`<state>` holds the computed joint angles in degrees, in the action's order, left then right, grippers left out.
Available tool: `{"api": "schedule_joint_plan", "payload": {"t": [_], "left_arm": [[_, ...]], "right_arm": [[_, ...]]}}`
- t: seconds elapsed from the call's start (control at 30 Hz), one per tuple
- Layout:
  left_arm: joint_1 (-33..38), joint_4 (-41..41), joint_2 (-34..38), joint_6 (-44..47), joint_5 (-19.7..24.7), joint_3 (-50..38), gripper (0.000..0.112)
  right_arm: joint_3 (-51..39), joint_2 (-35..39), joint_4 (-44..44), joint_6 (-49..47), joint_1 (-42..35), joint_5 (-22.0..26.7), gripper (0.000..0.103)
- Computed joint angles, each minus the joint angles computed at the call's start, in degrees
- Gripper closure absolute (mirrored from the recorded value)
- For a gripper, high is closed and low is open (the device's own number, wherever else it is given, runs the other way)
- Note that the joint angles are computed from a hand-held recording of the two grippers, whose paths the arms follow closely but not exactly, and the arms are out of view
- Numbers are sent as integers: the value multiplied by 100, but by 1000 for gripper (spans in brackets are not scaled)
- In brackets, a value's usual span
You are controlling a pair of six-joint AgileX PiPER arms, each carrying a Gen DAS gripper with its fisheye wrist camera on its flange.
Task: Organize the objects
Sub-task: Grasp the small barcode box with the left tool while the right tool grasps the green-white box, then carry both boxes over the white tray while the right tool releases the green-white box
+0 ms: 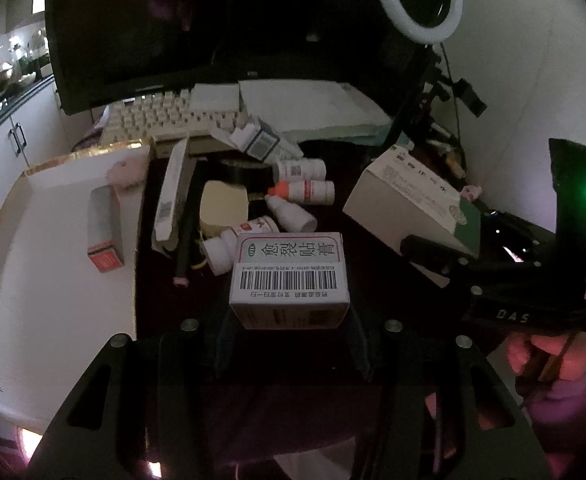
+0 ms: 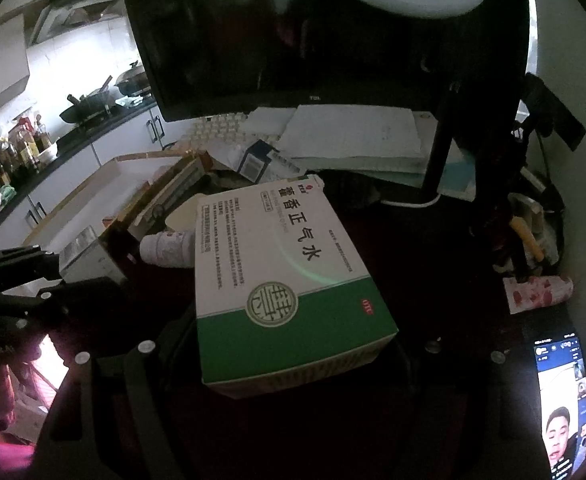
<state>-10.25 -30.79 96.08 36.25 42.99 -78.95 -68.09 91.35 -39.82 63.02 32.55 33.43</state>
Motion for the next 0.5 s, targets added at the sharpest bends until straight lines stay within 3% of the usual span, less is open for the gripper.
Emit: {"api": "schedule_joint_plan", "payload": {"t": [0.5], "left_arm": [[810,-392,-160,289,510,-333,65]], "right_arm": [[-840,289,143,-618,284,195,25]]}}
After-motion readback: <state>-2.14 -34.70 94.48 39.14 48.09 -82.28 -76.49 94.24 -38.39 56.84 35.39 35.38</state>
